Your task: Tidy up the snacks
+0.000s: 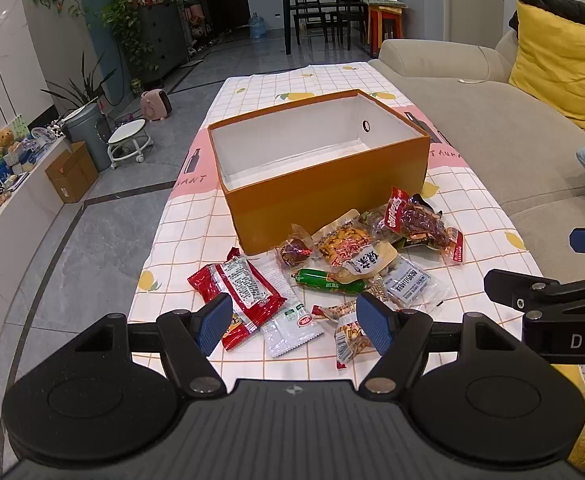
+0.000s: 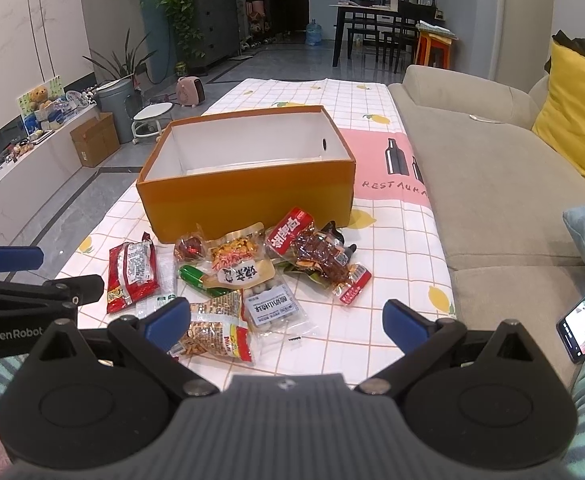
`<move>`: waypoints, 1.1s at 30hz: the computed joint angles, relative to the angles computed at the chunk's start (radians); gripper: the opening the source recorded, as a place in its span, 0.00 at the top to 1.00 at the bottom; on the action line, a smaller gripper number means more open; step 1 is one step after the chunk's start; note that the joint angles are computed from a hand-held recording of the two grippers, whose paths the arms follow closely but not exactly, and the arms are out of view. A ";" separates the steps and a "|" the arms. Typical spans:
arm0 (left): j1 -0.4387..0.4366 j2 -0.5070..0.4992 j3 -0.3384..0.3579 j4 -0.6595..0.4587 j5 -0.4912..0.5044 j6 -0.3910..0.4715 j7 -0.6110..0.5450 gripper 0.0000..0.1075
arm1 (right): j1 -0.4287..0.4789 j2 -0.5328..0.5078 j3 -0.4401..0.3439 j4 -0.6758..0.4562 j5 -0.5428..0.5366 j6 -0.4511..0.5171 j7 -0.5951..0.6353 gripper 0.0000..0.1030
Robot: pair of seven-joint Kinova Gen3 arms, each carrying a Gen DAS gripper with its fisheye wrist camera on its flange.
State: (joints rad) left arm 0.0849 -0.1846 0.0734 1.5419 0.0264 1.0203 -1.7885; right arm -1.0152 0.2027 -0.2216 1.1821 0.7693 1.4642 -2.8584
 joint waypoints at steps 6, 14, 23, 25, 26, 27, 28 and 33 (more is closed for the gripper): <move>0.001 0.003 -0.002 -0.006 0.003 0.006 -0.004 0.23 | 0.001 -0.002 0.000 0.002 -0.001 -0.004 -0.002 0.04; 0.003 0.018 -0.034 -0.028 0.072 0.049 -0.042 0.26 | 0.007 -0.003 0.001 0.006 -0.009 -0.010 0.002 0.04; -0.037 0.060 -0.101 -0.064 0.262 0.128 -0.158 0.35 | 0.047 -0.020 -0.001 0.057 -0.049 -0.063 -0.036 0.10; -0.048 0.083 -0.100 -0.083 0.281 0.157 -0.181 0.29 | 0.054 -0.018 -0.003 0.064 -0.052 -0.071 -0.035 0.14; -0.053 0.094 -0.095 -0.091 0.283 0.168 -0.187 0.26 | 0.059 -0.018 -0.003 0.072 -0.054 -0.079 -0.033 0.17; -0.056 0.106 -0.088 -0.103 0.279 0.181 -0.192 0.22 | 0.065 -0.018 -0.003 0.078 -0.058 -0.087 -0.030 0.17; -0.057 0.116 -0.080 -0.111 0.273 0.191 -0.205 0.22 | 0.072 -0.019 -0.002 0.085 -0.064 -0.095 -0.028 0.17; -0.053 0.170 -0.049 -0.140 0.254 0.219 -0.322 0.22 | 0.116 -0.004 0.006 0.095 -0.127 -0.117 0.022 0.21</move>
